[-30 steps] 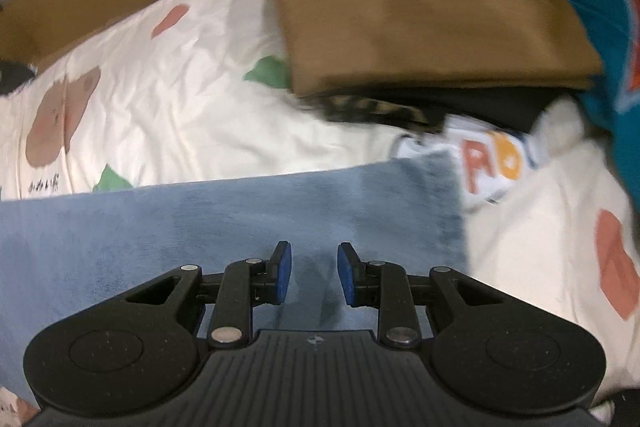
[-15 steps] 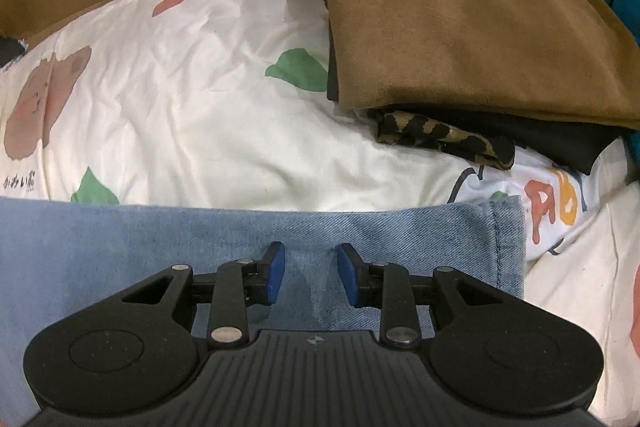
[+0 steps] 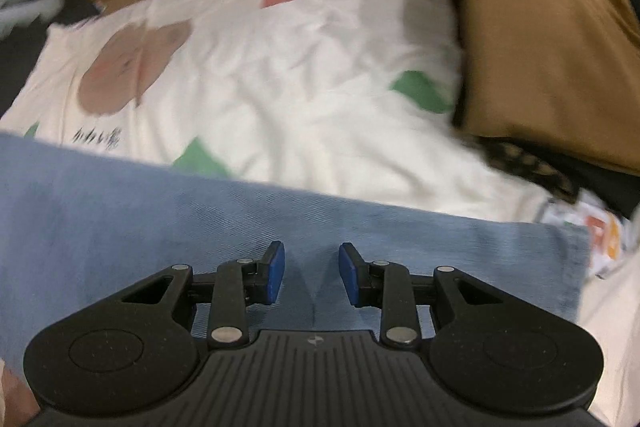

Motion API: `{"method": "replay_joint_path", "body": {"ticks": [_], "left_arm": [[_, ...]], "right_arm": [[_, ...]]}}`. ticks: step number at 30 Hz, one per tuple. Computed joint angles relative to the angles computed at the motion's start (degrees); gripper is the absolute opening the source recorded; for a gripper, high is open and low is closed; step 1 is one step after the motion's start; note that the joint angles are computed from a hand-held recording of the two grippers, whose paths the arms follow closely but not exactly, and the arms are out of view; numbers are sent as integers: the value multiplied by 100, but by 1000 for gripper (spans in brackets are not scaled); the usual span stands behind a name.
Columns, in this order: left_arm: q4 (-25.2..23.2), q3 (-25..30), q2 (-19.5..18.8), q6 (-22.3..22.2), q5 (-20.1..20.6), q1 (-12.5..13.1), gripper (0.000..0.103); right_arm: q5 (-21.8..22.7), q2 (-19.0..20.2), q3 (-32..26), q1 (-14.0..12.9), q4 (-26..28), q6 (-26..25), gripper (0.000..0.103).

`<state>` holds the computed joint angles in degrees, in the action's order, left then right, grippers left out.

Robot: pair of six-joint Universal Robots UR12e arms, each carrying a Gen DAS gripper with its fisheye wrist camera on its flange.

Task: Fold clothes

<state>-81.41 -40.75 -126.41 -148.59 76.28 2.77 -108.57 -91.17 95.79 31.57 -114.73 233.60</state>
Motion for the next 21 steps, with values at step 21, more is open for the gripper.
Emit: {"method": "replay_joint_path", "body": {"ticks": [21], "left_arm": [[-165,601,-505,-159,603,-286,34]], "right_arm": [[75,364,-225,-255,199,455,37]]}}
